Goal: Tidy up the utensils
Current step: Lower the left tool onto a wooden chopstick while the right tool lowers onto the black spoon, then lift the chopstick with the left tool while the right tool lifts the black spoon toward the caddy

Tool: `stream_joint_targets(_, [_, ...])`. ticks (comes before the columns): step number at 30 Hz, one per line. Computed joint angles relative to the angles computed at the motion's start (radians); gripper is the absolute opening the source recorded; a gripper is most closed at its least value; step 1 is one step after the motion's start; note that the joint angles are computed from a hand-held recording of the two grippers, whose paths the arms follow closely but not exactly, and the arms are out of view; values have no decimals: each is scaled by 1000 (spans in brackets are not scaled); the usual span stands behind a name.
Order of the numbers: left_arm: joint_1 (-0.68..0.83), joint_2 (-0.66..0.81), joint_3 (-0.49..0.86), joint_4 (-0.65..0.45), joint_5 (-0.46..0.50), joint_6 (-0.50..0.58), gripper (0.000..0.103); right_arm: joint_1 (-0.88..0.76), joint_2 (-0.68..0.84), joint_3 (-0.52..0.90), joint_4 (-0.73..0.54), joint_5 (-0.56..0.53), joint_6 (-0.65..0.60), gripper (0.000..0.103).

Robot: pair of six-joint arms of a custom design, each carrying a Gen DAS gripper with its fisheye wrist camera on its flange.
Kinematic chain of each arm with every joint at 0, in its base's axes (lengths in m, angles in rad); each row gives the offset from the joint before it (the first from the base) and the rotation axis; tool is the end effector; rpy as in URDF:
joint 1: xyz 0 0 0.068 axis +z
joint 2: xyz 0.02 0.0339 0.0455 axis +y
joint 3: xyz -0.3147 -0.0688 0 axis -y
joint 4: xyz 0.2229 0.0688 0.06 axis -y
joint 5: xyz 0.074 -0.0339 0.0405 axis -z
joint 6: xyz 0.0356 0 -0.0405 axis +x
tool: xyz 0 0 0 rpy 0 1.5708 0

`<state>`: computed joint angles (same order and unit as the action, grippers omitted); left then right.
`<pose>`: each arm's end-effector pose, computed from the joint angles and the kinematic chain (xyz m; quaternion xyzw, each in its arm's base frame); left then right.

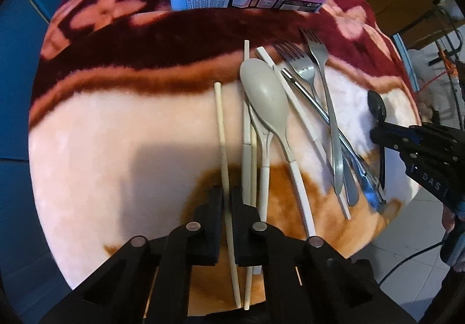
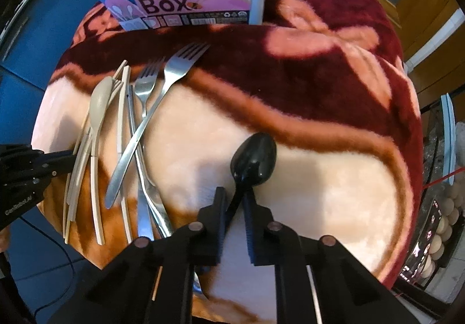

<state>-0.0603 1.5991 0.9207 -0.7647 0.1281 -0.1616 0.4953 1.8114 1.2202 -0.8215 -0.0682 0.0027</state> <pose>0.2533 -0.0198 0.2265 -0.0463 0.9948 -0.0705 0.0562 0.2898 0.1593 0.2366 -0.2455 0.9656 0.0524 0.0681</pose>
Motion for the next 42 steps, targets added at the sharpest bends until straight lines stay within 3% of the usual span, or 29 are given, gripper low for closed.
stream_joint_targets(4, [47, -48, -53, 46, 41, 1, 4, -7, -31, -32, 52, -31, -5, 5])
stream_joint_targets(8, [104, -141, -114, 82, 42, 40, 4, -28, -113, -93, 121, -79, -13, 5])
stream_joint_targets(11, [107, -262, -180, 141, 9, 48, 4, -35, -190, -157, 206, -105, -32, 5])
stream_joint_targets(14, [153, -342, -205, 192, 60, 68, 4, -32, -264, -238, 321, -118, -35, 5])
stream_joint_targets(20, [118, -439, -248, 408, 32, -4, 4, -53, -349, -367, 566, -203, 28, 5])
stream_joint_targets(25, [108, -415, -231, 560, 3, -59, 4, -51, -365, -400, 677, -196, 34, 5])
stream_joint_targets(30, [81, -382, -172, 670, -96, -51, 4, -65, -346, -380, 769, -196, 30, 5])
stream_joint_targets(42, [105, -207, -47, 996, -188, -48, 4, -89, -222, -223, 850, -218, 57, 5])
